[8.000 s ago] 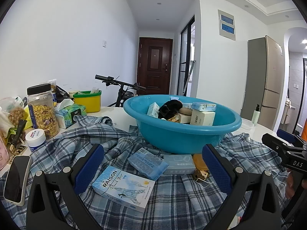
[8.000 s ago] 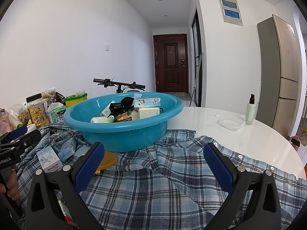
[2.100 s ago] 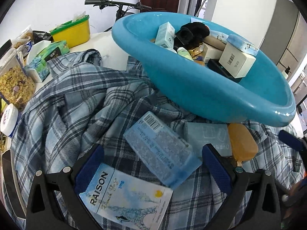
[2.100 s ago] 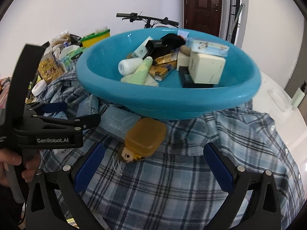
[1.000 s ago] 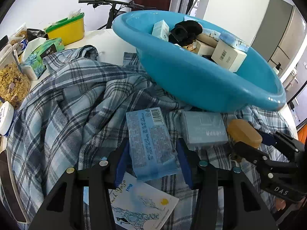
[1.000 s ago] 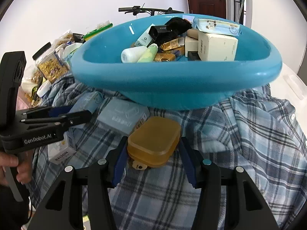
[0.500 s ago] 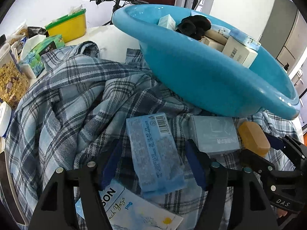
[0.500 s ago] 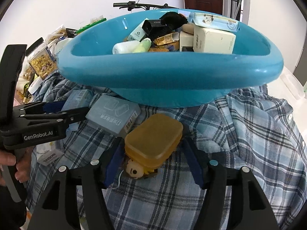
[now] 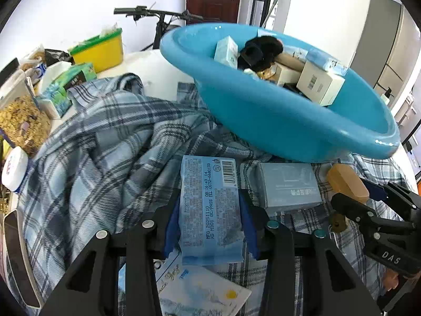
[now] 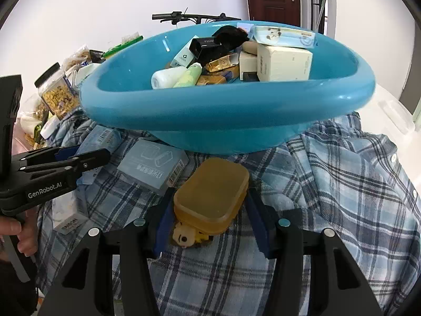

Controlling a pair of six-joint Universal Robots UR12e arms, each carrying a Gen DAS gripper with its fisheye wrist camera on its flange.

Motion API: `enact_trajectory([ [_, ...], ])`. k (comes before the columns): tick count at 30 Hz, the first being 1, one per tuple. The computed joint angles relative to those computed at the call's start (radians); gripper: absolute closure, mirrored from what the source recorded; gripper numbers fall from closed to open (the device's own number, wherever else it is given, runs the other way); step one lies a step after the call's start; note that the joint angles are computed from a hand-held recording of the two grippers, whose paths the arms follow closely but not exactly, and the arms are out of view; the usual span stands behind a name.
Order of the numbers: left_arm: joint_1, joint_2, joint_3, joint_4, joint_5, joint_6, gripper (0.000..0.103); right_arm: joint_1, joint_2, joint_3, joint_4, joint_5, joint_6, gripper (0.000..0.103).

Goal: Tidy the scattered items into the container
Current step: 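Grasp the light-blue wipe pack with the left tool while the right tool grasps the orange soap box, then lift the wipe pack with the left tool while the right tool lifts the orange soap box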

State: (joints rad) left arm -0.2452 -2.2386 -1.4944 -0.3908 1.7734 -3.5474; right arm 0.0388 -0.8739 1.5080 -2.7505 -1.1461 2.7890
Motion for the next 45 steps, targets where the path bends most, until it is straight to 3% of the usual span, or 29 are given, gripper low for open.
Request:
enact_trajectory([
  [15, -0.021, 0.038, -0.06, 0.092, 0.02, 0.003, 0.059, -0.04, -0.045, 0.064, -0.044, 0.024, 0.044, 0.051],
  [45, -0.053, 0.06, -0.098, 0.134, 0.022, -0.012, 0.059, -0.067, -0.094, 0.148, -0.146, 0.014, 0.055, 0.051],
])
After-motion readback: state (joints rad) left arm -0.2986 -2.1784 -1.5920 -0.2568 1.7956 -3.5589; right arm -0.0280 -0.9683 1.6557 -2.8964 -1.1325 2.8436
